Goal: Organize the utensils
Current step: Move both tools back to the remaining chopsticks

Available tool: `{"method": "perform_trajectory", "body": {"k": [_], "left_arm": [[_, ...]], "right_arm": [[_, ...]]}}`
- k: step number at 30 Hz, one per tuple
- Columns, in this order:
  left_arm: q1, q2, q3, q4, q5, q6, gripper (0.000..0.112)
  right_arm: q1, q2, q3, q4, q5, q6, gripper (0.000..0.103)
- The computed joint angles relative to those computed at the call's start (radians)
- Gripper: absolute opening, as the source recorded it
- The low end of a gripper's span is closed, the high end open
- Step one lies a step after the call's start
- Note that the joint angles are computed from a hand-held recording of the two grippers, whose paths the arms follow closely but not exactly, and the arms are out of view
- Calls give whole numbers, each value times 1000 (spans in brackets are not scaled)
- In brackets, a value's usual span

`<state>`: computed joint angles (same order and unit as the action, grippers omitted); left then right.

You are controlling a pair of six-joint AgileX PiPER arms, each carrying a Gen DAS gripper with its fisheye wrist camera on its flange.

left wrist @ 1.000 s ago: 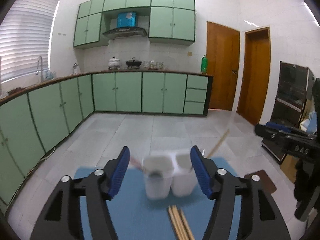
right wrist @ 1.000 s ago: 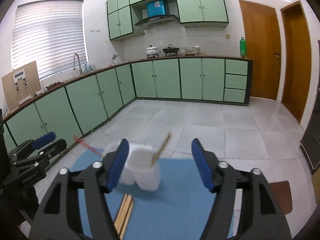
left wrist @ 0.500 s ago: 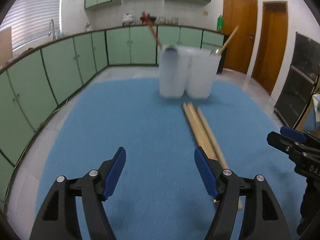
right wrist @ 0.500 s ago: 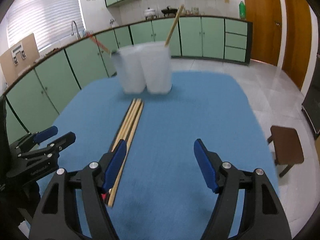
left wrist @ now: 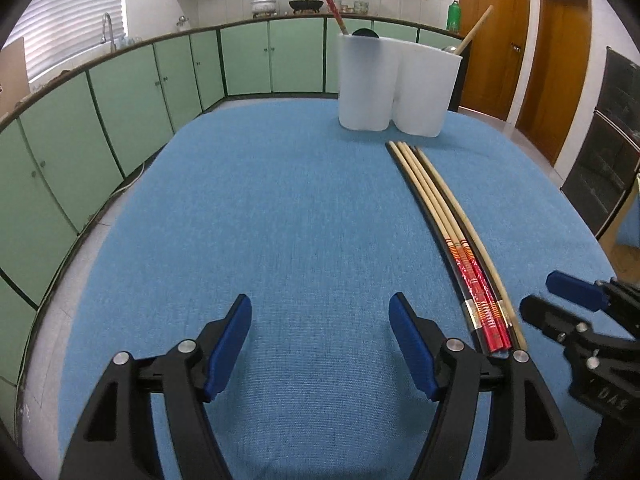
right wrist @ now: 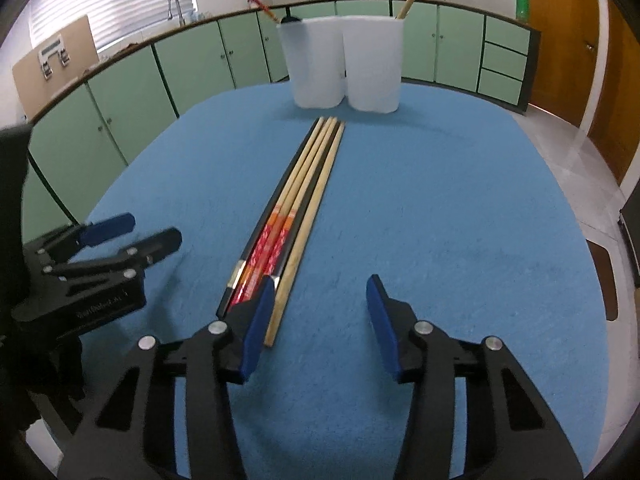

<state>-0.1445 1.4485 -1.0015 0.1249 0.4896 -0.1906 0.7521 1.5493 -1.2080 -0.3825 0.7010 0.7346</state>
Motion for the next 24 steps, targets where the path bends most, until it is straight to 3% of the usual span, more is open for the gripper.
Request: {"method": "perform_trajectory", "body": {"k": [4, 8, 12, 15, 24], "left_arm": [[-8, 0, 6, 13, 0, -16, 72], [-2, 3, 6, 2, 1, -8, 72], [0, 11, 2, 4, 7, -15, 73], [-3, 16, -3, 11, 13, -19, 73], [12, 11, 4, -8, 10, -2, 73]], "right_arm": [[3, 10, -4, -15, 9, -3, 45], [27, 28, -25, -105, 82, 50, 42], [-50, -19, 20, 88, -7, -63, 42], [-59, -23, 19, 152, -27, -111, 42], [-1, 18, -22, -33, 61, 22, 43]]}}
